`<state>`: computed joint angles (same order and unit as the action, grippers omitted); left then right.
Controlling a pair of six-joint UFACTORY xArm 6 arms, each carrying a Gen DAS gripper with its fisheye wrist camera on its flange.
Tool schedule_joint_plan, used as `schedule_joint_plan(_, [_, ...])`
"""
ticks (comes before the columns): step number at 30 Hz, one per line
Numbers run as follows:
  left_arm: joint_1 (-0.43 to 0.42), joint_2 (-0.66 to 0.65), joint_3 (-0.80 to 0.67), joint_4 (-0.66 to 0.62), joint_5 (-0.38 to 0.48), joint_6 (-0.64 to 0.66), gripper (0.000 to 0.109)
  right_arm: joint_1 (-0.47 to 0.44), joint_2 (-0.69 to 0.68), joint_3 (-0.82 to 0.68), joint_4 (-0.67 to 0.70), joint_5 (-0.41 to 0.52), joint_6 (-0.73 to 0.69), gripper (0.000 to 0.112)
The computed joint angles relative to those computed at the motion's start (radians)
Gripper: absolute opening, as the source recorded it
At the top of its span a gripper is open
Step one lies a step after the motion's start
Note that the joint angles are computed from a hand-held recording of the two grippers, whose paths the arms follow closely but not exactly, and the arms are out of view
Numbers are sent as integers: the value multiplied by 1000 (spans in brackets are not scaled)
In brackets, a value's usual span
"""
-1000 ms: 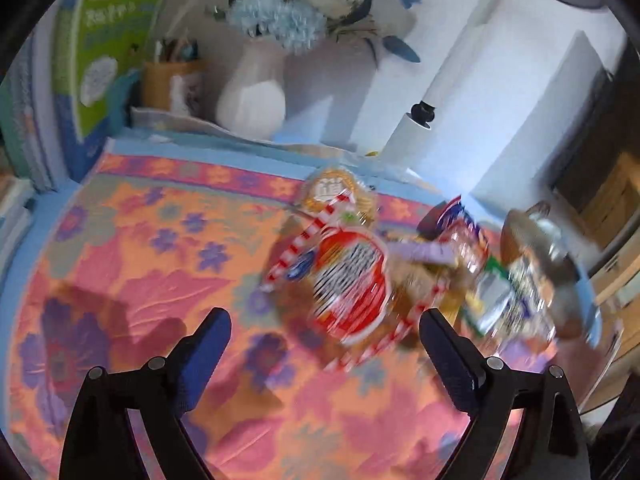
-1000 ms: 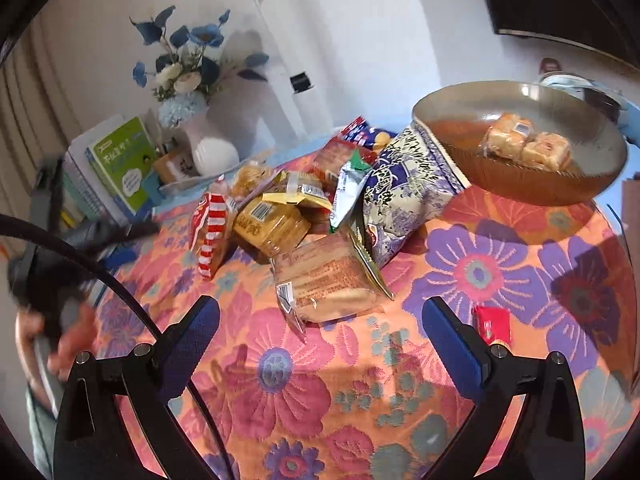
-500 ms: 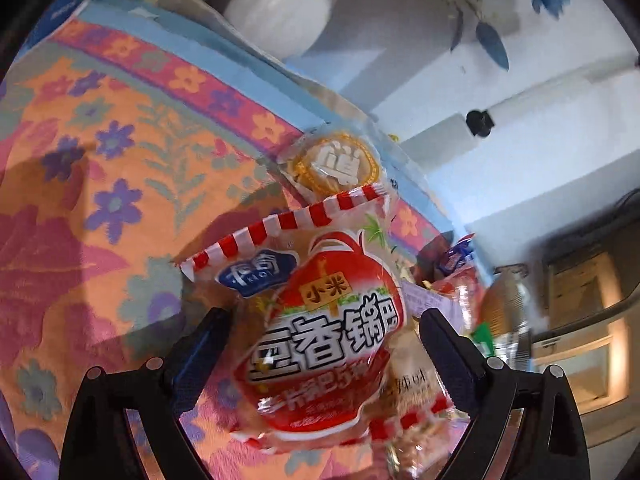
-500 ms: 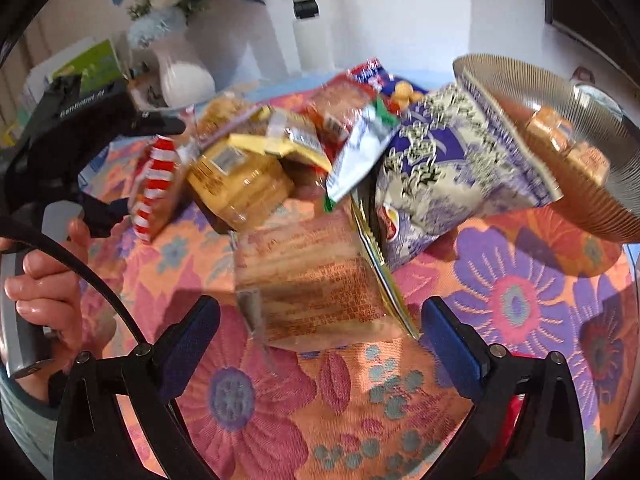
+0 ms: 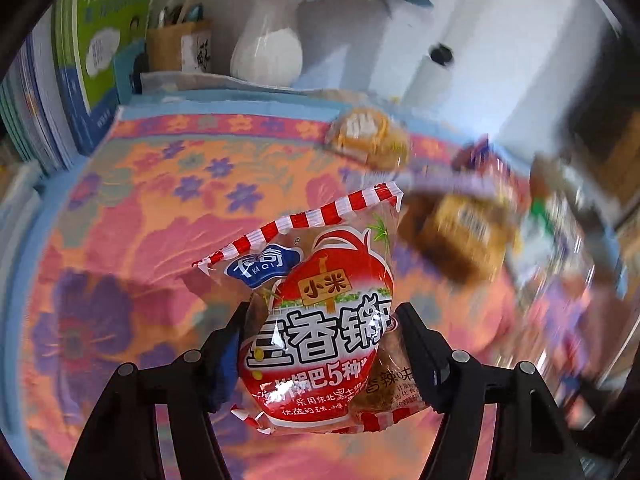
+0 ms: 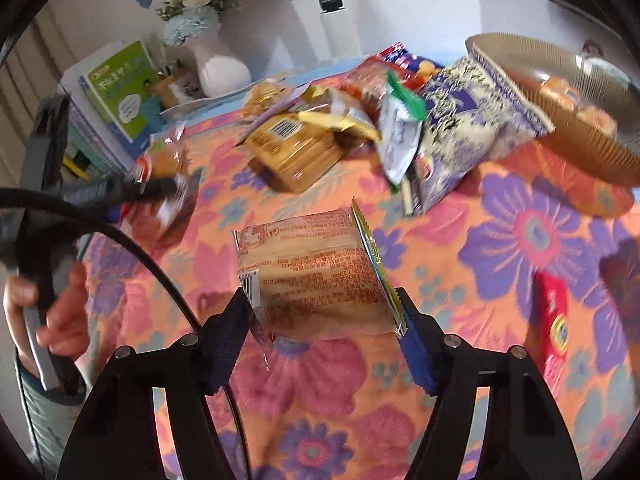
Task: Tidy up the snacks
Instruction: 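Grasp the red striped bread bag with left gripper while right grasps the sliced-bread bag, then lift the red bread bag with left gripper while right lifts the sliced-bread bag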
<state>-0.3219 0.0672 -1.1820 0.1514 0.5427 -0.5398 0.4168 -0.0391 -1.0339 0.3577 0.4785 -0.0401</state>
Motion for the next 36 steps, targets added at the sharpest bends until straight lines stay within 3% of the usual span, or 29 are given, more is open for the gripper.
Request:
schedule_joint_plan(2, [-4,-23,48,55,-39,-17,70,15,26,-22,-100,2,65,73])
schedule_joint_plan(5, [3,-46,126,35,-171,-34,72,31,64,-50,-200,-13,112,77])
schedule_joint_plan(9, [10,-36,172,56,-281,-78,76,37,73,-39,-314,-52,200,77])
schedule_joint_plan(12, [4,-25,161,-3,-273,-43,79,40,70,-20,-411,-76,268,77])
schedule_joint_plan(17, [3,-26,157,131,-264,-160,76,45,79,-22,-567,-94,398,68])
schedule_joint_plan(19, [1,-31,156,226,-256,-229,76,41,76,-12,-531,-116,372,67])
schedule_joint_plan(22, [1,-36,164,255,-266,-243,76,35,70,-2,-456,-131,320,67])
schedule_joint_plan(25, [15,-59,199,287,-324,-279,76,37,72,-7,-498,-118,355,67])
schedule_joint_plan(31, [42,-92,220,517,-340,-518,70,43,54,13,-540,-132,372,65])
schedule_joint_plan(36, [23,-88,192,627,-276,-586,66,74,-33,115,-315,-182,204,64])
